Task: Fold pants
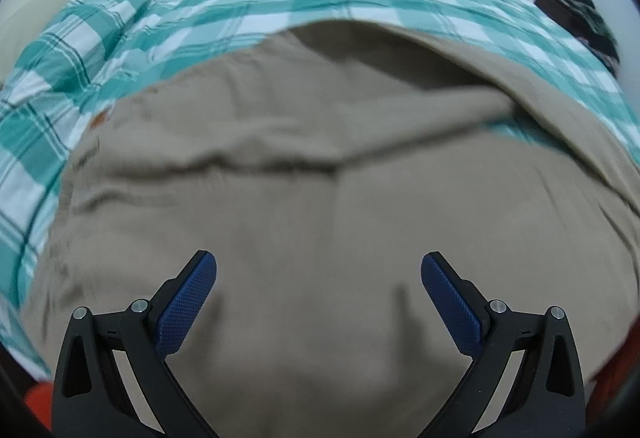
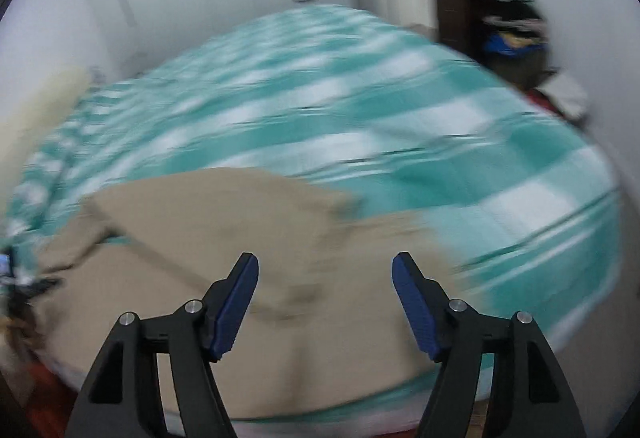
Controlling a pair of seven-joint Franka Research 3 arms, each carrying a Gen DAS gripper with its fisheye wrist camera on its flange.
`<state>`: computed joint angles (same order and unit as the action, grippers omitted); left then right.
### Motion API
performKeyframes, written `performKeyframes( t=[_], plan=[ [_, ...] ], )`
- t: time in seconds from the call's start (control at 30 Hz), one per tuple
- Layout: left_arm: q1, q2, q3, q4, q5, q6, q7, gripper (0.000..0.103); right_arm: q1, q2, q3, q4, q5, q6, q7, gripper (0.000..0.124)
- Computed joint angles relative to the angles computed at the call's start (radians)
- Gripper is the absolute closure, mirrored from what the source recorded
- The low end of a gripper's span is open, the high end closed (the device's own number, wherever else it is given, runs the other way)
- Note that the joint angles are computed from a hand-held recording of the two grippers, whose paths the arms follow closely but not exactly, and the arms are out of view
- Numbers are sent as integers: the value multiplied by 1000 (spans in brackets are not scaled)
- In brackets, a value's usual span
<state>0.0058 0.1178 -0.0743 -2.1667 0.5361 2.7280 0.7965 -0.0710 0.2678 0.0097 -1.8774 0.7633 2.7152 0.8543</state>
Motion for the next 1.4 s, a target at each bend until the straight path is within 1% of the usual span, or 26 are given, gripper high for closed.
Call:
performKeyframes(
  t=[0.07, 0.13, 0.17, 0.2, 0.23, 0.27, 0.33, 0.37, 0.43, 0.53, 0.7, 0.8, 0.83, 0.87, 0.9, 0.93, 1.0, 1.03, 1.07, 1.1, 1.13, 1.17, 1.23, 1.33, 1.37, 1.4],
  plan=[
    [-9, -20, -5, -47, 10, 17, -31, 1, 20, -16, 66, -41, 96, -3, -73, 50],
    [-11, -19, -8, -73, 6, 15, -38, 1, 62, -29, 89, -86, 136, 19, -104, 50],
    [-8, -20, -6, -93, 4, 40, -45, 1, 85, -23, 103, -98, 163, 32, -116, 50],
    [6, -23, -6, -126, -37, 96, -33, 1, 109, -7, 115, -100, 182, 42, -126, 50],
    [17, -26, -7, -147, -75, 139, -13, 1, 125, -10, 121, -120, 158, 51, -112, 50],
    [23, -28, -10, -152, -103, 151, 16, 1, 176, 22, 91, -112, 64, 48, -57, 50],
    [25, -25, -12, -148, -126, 150, 56, 1, 210, 32, 74, -126, -38, 39, -9, 49],
    [24, -24, -11, -149, -128, 153, 60, 1, 226, 21, 72, -159, -74, 76, -8, 48],
    [14, -24, 0, -155, -91, 168, 29, 1, 207, 29, 95, -166, -57, 103, -52, 46],
    [0, -17, 9, -144, -32, 153, -18, 1, 178, 22, 115, -178, -6, 94, -78, 44],
    [5, -23, 8, -156, -21, 159, -22, 1, 182, 23, 122, -192, 7, 144, -105, 41],
    [8, -24, 7, -159, -19, 163, -22, 1, 177, 10, 124, -201, 24, 135, -114, 40],
    [8, -24, 7, -160, -20, 164, -20, 1, 165, 5, 131, -200, -10, 119, -82, 40],
    [8, -24, 6, -160, -19, 165, -21, 1, 175, -7, 108, -187, 11, 71, -79, 40],
    [7, -24, 8, -160, -13, 166, -29, 1, 152, -18, 120, -180, 101, 38, -127, 40],
    [5, -23, 11, -159, 0, 166, -42, 1, 94, -33, 151, -168, 261, -27, -208, 40],
    [-3, -20, 18, -155, 45, 163, -88, 1, 48, -40, 145, -145, 446, -116, -262, 40],
    [-6, -18, 21, -151, 67, 158, -111, 1, 43, -30, 126, -128, 472, -149, -235, 40],
    [-9, -16, 22, -148, 83, 155, -129, 1, 35, 2, 98, -87, 471, -199, -151, 40],
    [-11, -16, 23, -147, 99, 153, -145, 1, 38, 31, 74, -56, 453, -225, -79, 41],
    [-11, -16, 23, -147, 110, 153, -156, 1, 41, 59, 54, -25, 420, -239, 6, 45],
    [-9, -17, 22, -149, 114, 156, -158, 1, 37, 90, 40, 8, 409, -243, 83, 56],
    [-6, -19, 21, -152, 120, 162, -163, 1, 30, 128, 28, 47, 408, -201, 208, 58],
    [-5, -17, 21, -150, 135, 162, -176, 1, 8, 168, 46, 85, 474, -121, 326, 58],
    [-4, -16, 19, -148, 130, 160, -171, 1, 7, 184, 49, 100, 473, -100, 377, 62],
    [0, -16, 14, -147, 109, 157, -152, 1, 13, 201, 47, 115, 452, -74, 430, 77]
  ],
)
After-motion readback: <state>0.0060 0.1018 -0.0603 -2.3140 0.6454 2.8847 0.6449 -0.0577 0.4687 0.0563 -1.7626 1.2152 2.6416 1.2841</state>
